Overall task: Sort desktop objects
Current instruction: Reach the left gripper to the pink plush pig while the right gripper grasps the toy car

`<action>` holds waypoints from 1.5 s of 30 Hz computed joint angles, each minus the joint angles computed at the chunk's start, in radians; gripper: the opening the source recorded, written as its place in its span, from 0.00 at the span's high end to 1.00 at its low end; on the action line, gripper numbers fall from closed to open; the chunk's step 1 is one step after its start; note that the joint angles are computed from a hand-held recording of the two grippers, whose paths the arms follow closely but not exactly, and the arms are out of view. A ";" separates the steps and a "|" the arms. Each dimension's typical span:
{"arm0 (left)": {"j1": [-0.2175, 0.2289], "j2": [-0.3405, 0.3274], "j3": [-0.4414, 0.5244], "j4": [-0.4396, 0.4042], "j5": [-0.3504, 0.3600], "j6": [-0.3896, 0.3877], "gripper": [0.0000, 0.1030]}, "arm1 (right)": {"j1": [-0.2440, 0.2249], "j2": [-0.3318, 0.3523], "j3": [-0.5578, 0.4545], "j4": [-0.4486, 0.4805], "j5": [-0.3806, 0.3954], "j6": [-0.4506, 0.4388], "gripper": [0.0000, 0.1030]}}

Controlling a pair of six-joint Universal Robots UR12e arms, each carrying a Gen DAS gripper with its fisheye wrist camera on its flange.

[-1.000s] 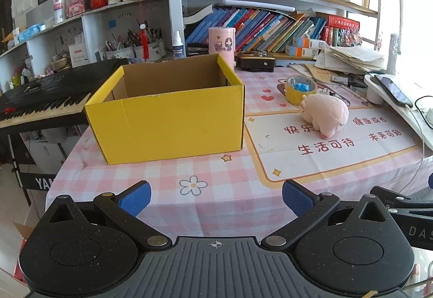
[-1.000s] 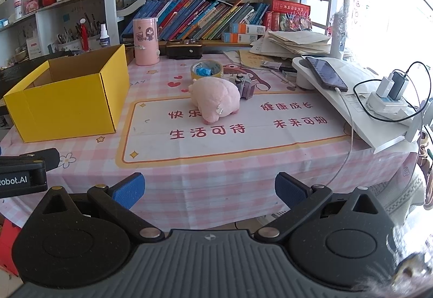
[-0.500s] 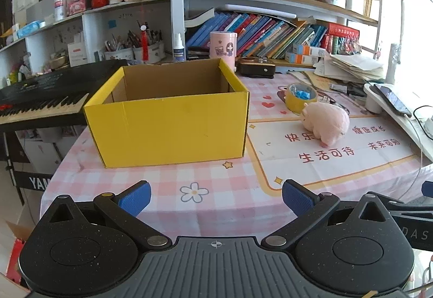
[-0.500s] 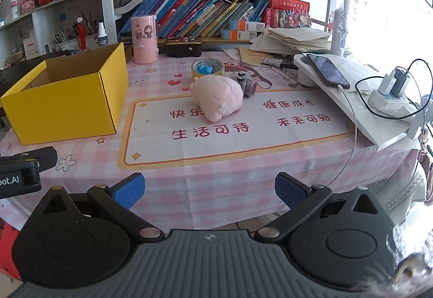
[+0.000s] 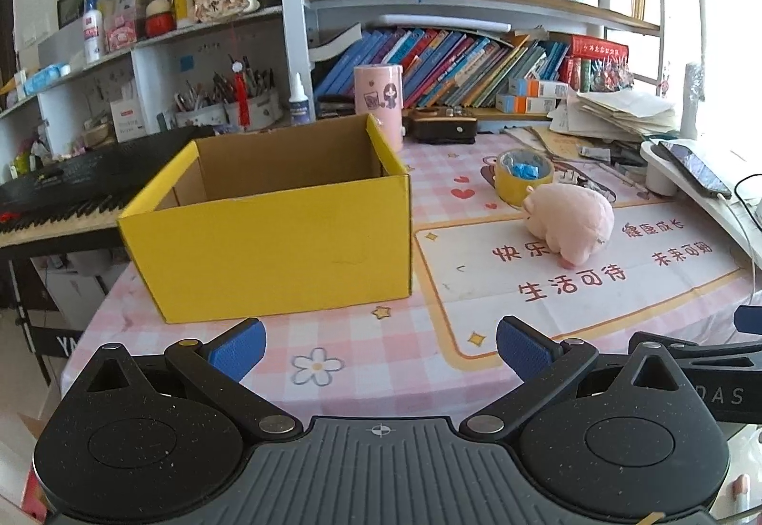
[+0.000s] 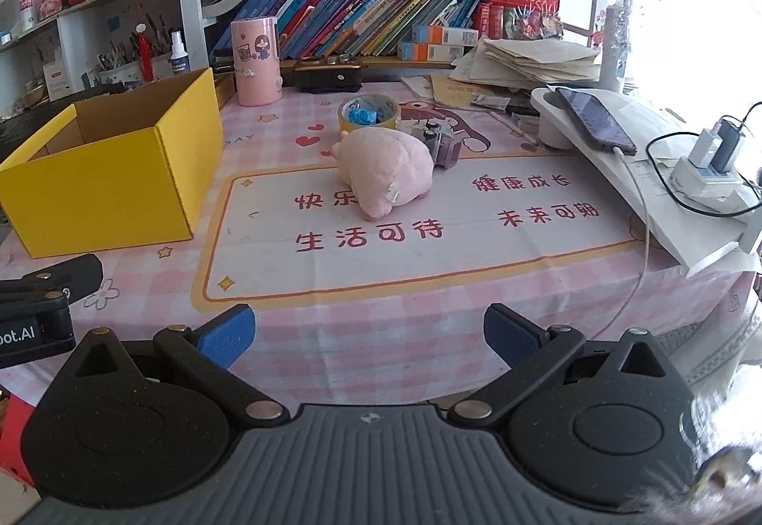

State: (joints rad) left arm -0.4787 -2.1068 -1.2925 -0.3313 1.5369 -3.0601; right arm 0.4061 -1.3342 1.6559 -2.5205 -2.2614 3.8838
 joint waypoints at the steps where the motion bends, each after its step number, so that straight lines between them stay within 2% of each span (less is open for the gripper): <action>1: -0.004 -0.005 0.009 -0.010 0.005 -0.016 0.00 | -0.009 -0.005 0.008 -0.010 0.009 -0.011 0.00; 9: -0.045 -0.047 0.091 -0.093 0.066 -0.114 0.00 | -0.070 -0.026 0.049 -0.079 0.035 -0.145 0.00; 13: -0.065 -0.075 0.152 -0.188 0.056 -0.156 0.00 | -0.114 -0.045 0.076 -0.123 0.078 -0.207 0.00; 17: -0.095 -0.106 0.206 -0.238 0.105 -0.165 0.00 | -0.158 -0.063 0.104 -0.164 0.129 -0.254 0.01; 22: -0.120 -0.151 0.296 -0.340 0.112 -0.204 0.00 | -0.204 -0.071 0.137 -0.252 0.167 -0.323 0.01; 27: -0.139 -0.197 0.371 -0.347 0.124 -0.222 0.00 | -0.266 -0.086 0.161 -0.310 0.261 -0.345 0.02; 30: -0.147 -0.231 0.425 -0.347 0.114 -0.220 0.00 | -0.300 -0.088 0.168 -0.349 0.303 -0.342 0.07; 33: -0.153 -0.266 0.482 -0.356 0.094 -0.225 0.00 | -0.322 -0.084 0.167 -0.371 0.310 -0.332 0.08; 37: -0.160 -0.318 0.569 -0.390 0.077 -0.245 0.00 | -0.355 -0.082 0.173 -0.410 0.358 -0.362 0.08; 39: -0.162 -0.340 0.602 -0.392 0.083 -0.246 0.00 | -0.361 -0.072 0.172 -0.446 0.343 -0.378 0.08; 42: -0.164 -0.384 0.670 -0.401 0.088 -0.260 0.00 | -0.384 -0.068 0.160 -0.423 0.370 -0.387 0.08; 45: -0.163 -0.434 0.759 -0.446 0.082 -0.268 0.00 | -0.406 -0.061 0.144 -0.403 0.399 -0.363 0.08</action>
